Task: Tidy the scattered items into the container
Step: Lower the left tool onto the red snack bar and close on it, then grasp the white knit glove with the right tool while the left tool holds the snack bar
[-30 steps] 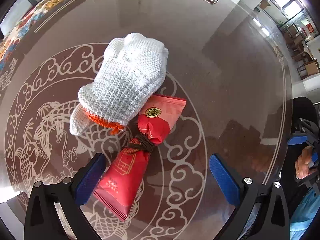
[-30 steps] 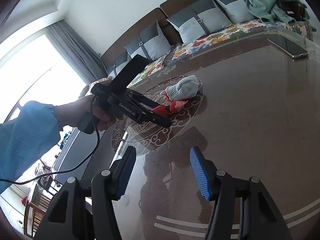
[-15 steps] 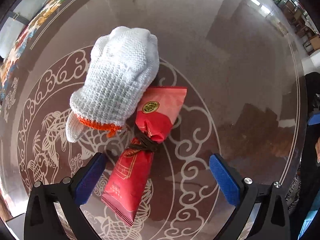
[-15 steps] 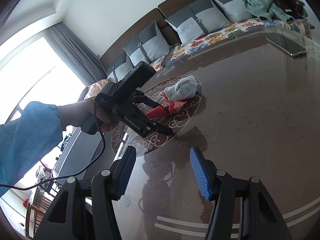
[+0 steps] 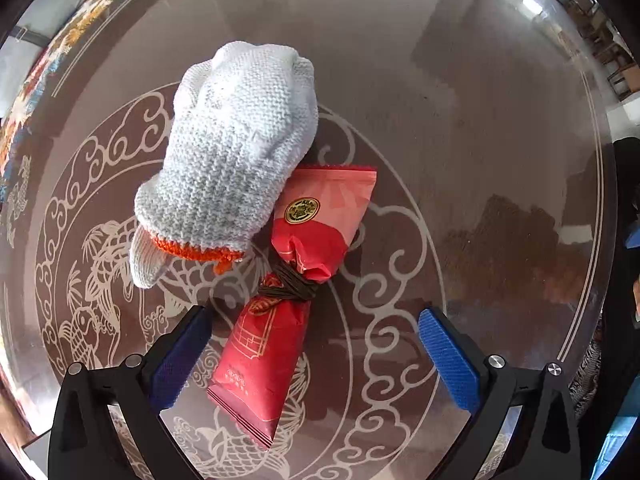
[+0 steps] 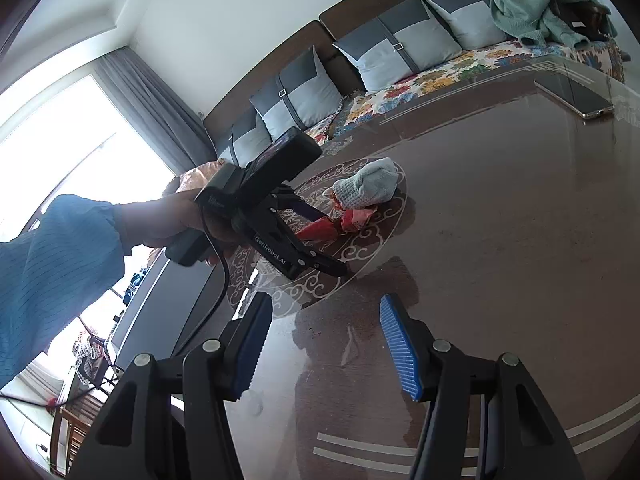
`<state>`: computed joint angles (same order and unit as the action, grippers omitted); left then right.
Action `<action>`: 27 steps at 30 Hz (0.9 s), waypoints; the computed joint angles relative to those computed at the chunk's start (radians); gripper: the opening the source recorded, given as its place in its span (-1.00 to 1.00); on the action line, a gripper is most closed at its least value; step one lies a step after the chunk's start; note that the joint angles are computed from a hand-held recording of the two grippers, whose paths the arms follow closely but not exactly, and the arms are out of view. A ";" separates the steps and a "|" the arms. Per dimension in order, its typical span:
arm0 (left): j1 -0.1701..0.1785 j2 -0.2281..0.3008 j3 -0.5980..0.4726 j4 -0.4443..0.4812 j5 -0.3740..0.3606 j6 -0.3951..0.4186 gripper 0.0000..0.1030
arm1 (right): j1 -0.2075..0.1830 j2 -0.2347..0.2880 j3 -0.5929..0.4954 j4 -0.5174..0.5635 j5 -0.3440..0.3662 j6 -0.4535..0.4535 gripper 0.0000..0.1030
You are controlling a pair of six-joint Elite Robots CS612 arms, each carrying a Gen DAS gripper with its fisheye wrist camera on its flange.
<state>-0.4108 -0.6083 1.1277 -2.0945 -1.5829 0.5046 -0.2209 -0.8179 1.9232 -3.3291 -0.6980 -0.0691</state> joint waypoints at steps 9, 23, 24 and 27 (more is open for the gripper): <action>0.017 -0.014 0.006 -0.025 -0.047 -0.016 0.43 | 0.001 0.002 -0.002 -0.009 0.001 0.004 0.12; 0.065 -0.097 0.156 -0.184 -0.157 -0.236 -0.58 | 0.003 0.001 -0.005 0.013 -0.014 -0.023 0.12; 0.069 -0.116 0.195 -0.225 -0.168 -0.264 -0.58 | 0.003 0.001 -0.005 0.015 -0.017 -0.024 0.11; 0.082 -0.175 0.327 -0.378 -0.189 -0.372 -0.58 | 0.003 0.002 -0.006 0.013 -0.020 -0.025 0.11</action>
